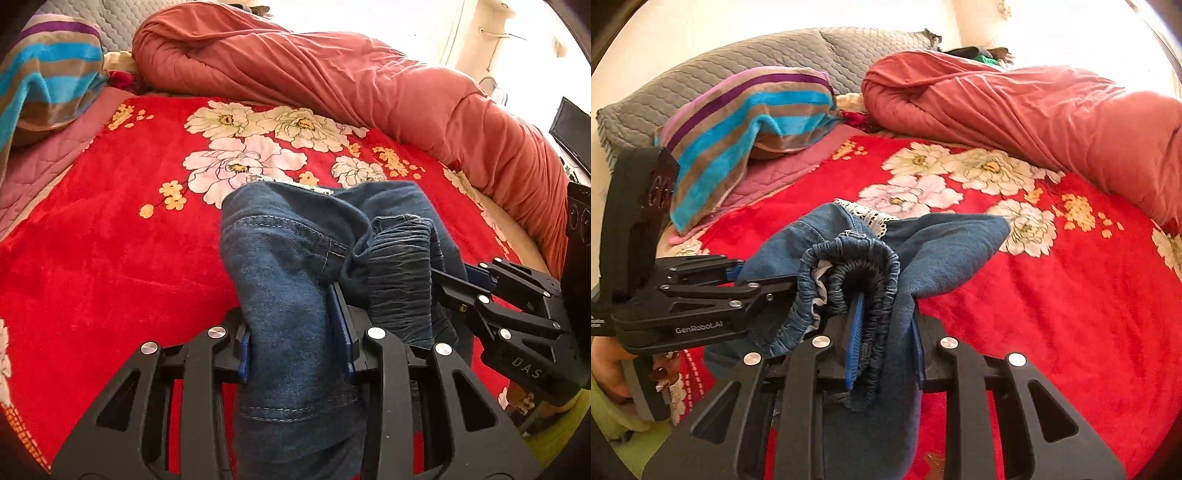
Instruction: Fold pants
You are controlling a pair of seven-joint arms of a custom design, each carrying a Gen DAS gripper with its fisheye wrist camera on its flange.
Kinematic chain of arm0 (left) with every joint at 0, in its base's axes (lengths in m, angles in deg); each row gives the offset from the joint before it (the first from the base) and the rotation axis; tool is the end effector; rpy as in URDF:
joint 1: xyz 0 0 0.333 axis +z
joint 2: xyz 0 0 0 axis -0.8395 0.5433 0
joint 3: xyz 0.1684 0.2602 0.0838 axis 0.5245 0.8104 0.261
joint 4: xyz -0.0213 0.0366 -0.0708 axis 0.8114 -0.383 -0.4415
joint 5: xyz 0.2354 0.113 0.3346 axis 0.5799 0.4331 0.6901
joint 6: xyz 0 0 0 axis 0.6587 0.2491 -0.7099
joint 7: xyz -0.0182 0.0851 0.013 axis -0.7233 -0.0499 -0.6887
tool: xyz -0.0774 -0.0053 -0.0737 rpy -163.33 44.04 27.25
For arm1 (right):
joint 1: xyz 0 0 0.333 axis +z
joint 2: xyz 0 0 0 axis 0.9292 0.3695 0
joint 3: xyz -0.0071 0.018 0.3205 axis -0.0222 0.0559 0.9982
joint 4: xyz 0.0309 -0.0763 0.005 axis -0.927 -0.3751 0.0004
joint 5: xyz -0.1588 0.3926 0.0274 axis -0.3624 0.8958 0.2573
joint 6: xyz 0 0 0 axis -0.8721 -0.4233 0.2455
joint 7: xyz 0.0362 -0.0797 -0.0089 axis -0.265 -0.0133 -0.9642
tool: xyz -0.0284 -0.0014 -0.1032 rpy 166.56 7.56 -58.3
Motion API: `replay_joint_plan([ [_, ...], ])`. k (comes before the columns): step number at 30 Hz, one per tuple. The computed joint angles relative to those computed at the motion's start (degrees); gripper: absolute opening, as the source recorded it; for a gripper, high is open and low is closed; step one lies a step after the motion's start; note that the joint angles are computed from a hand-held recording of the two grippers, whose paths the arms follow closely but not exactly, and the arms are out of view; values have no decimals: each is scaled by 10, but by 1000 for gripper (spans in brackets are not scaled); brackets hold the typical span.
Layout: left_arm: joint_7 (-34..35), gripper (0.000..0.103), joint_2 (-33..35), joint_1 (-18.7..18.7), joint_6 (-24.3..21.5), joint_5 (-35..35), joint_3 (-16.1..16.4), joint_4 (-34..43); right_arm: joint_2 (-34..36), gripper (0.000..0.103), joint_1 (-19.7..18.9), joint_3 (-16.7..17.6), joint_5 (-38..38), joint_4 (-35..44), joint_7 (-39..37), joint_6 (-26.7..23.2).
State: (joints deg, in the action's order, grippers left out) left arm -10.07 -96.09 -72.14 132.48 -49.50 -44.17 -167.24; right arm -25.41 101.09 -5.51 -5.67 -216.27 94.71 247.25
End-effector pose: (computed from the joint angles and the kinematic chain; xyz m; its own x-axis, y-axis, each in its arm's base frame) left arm 0.4347 -0.2810 0.5521 -0.2784 -0.9393 0.2004 -0.7564 0.0859 -0.6484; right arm 0.4199 0.2044 0.5460 0.4339 -0.8888 -0.1476 -0.6198 -0.1756 -0.7649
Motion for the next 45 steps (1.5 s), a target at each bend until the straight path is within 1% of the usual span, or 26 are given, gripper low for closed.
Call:
replay_joint_plan([
  [1, -4, 28, 3, 3, -2, 3, -2, 0, 4, 24, -24, 19, -15, 0, 19, -4],
  [2, -5, 29, 5, 3, -4, 4, -3, 0, 6, 26, -39, 32, -26, 0, 34, -8],
  [3, -10, 30, 8, 5, -8, 8, -5, 0, 9, 31, -55, 42, -37, 0, 51, -13],
  [4, -16, 34, 9, 8, -11, 13, -7, 0, 10, 45, -76, 59, -54, 1, 75, -23],
  [5, -18, 37, 10, 8, -13, 15, -7, -2, 11, 52, -91, 71, -70, 1, 95, -30],
  [6, -22, 39, 10, 9, -15, 17, -7, -3, 12, 54, -102, 78, -83, -1, 111, -33],
  [7, -24, 41, 11, 9, -17, 18, -6, -3, 11, 57, -99, 72, -84, -5, 116, -35],
  [11, -27, 46, 12, 8, -23, 26, -6, -5, 17, 58, -85, 51, -74, -5, 127, -65],
  [12, -27, 47, 13, 7, -23, 26, -6, -5, 20, 61, -84, 49, -71, -5, 128, -69],
  [13, -26, 48, 13, 6, -24, 25, -4, -5, 23, 64, -92, 56, -76, -4, 139, -74],
  [17, -25, 52, 11, 3, -24, 20, -1, -9, 25, 64, -100, 65, -90, -4, 154, -81],
  [21, -25, 57, 2, 1, -25, 15, 0, -15, 13, 66, -105, 71, -105, -7, 165, -77],
  [22, -24, 59, -2, 0, -24, 13, 1, -17, 6, 73, -109, 76, -113, -10, 173, -76],
  [23, -23, 60, -5, 0, -24, 13, 1, -19, 0, 79, -113, 81, -121, -13, 180, -72],
  [25, -27, 66, -17, 3, -23, 15, -1, -25, -11, 79, -116, 83, -131, -18, 190, -66],
  [26, -29, 66, -22, 5, -23, 16, -2, -27, -17, 79, -117, 84, -136, -20, 195, -65],
  [27, -32, 71, -27, 7, -23, 19, -4, -30, -27, 79, -119, 87, -141, -24, 202, -63],
  [28, -39, 79, -32, 12, -25, 24, -8, -32, -33, 82, -120, 87, -145, -28, 207, -61],
  [29, -45, 81, -40, 16, -25, 29, -12, -36, -41, 92, -121, 88, -149, -32, 213, -57],
  [32, -47, 87, -61, 13, -24, 27, -9, -47, -66, 95, -122, 90, -160, -46, 228, -50],
  [34, -53, 93, -75, 17, -24, 32, -14, -54, -84, 96, -126, 97, -172, -54, 240, -50],
  [39, -62, 93, -118, 21, -24, 40, -22, -75, -127, 98, -140, 114, -202, -76, 271, -49],
  [45, -76, 93, -185, 20, -31, 43, -29, -112, -188, 98, -132, 120, -219, -105, 296, -51],
])
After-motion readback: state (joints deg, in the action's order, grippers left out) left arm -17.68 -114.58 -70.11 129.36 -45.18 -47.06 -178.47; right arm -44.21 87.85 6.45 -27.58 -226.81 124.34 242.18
